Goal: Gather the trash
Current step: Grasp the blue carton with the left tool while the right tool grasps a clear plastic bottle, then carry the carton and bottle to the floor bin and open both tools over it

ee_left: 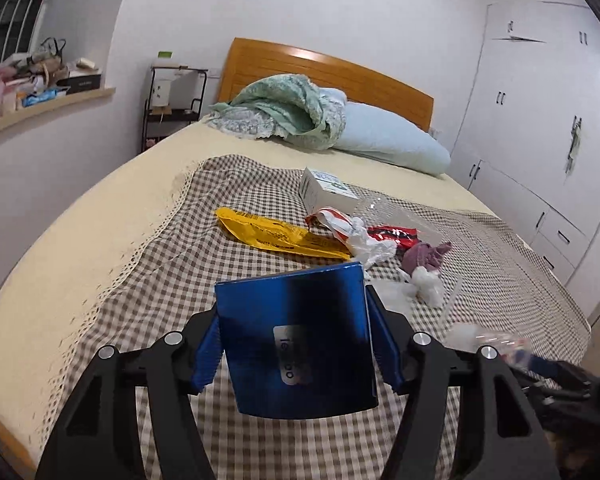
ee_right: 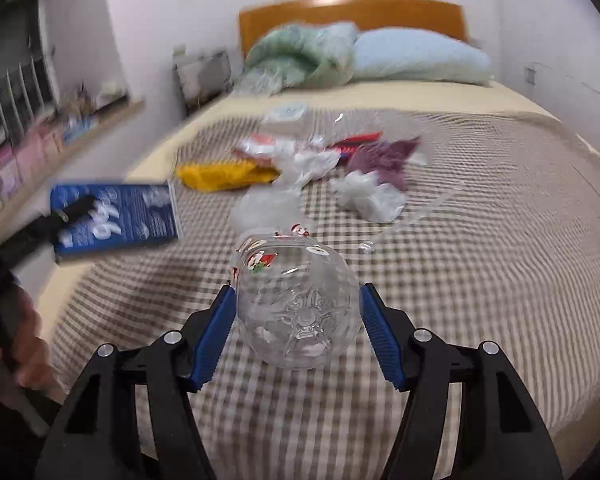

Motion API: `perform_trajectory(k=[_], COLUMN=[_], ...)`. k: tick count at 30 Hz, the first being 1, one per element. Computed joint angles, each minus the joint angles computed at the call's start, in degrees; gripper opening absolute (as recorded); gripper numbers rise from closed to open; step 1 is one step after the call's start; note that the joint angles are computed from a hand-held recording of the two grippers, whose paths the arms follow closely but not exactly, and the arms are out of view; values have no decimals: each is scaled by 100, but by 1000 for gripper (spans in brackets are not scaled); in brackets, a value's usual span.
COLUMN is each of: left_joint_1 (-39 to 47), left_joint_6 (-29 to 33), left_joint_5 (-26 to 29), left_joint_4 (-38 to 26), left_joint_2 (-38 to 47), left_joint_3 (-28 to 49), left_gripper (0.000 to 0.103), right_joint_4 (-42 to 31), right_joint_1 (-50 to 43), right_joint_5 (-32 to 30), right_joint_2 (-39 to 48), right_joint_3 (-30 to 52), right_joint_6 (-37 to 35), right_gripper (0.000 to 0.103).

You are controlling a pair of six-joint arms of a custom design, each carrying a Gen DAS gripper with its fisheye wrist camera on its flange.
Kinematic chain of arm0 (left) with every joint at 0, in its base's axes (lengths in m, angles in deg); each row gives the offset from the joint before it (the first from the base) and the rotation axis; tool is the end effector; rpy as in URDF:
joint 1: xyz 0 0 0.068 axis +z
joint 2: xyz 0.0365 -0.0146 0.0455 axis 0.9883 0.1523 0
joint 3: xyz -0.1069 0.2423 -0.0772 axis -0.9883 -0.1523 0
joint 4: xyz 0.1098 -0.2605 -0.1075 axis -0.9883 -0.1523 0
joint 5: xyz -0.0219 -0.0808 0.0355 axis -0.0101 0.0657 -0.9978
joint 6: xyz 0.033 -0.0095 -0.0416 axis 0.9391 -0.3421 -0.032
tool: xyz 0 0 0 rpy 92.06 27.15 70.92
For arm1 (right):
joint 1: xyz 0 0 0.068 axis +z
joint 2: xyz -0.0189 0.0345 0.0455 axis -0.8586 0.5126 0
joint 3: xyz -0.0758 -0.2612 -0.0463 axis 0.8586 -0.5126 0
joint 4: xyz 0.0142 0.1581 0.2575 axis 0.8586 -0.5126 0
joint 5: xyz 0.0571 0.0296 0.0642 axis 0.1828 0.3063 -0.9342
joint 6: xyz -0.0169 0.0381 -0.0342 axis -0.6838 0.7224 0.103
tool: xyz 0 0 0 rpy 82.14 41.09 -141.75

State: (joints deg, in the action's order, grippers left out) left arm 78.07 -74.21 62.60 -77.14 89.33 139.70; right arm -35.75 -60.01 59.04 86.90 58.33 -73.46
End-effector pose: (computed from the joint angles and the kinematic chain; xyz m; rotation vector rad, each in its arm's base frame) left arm 0.2913 -0.0170 0.4552 -0.1974 2.1022 -0.2133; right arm 0.2871 0.0046 0.4569 -0.2019 2.3032 0.2385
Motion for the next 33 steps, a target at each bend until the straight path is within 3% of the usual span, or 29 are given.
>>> perform_trajectory(k=[2,5,10,14,18,21,25,29,33], left_joint_1=[-60,-168,-570,-1512,-2823,-4030,-5256,-6001,-6404], left_joint_6=[-51,-211,-473,-648,-1192,-1547,-1645,-1724,-1600], left_joint_5=[-31,-68,71,-472,-955,-1359,-1736,-1517,-1142], left_joint_4=[-85,-196,-491,-727,-898,-910,-885,-1096,-1818], left_joint_2=[-132,-337,-761,-938,-747,-250,678,1969,3656], left_joint_3=[-101,-240,-388,-190,293,735,1340,2168,3580], left_gripper=[60,60,60,60,60,60,60,60,60], right_joint_4=[-323,-400,-700,-901,-1297,-1588,-1548,-1254,-644], right_joint_1=[-135,-961,-1797,-2899,-4434,-5655,-6909,-7837,-8281], right_joint_5=[182,-712,-1022,-1514,-2091,-2345,-2118,-1653,-1153], right_joint_2=[7,-300,-525,-559,-331,-4,568,1242,1818], right_joint_3=[22,-65,75,79,121,128,-280,-847,-1387], right_joint_6=[-316,-111,-785,-1415,-2484,-3459,-4456,-4996,-4943], right_gripper=[62,62,62,62,62,62,62,63,63])
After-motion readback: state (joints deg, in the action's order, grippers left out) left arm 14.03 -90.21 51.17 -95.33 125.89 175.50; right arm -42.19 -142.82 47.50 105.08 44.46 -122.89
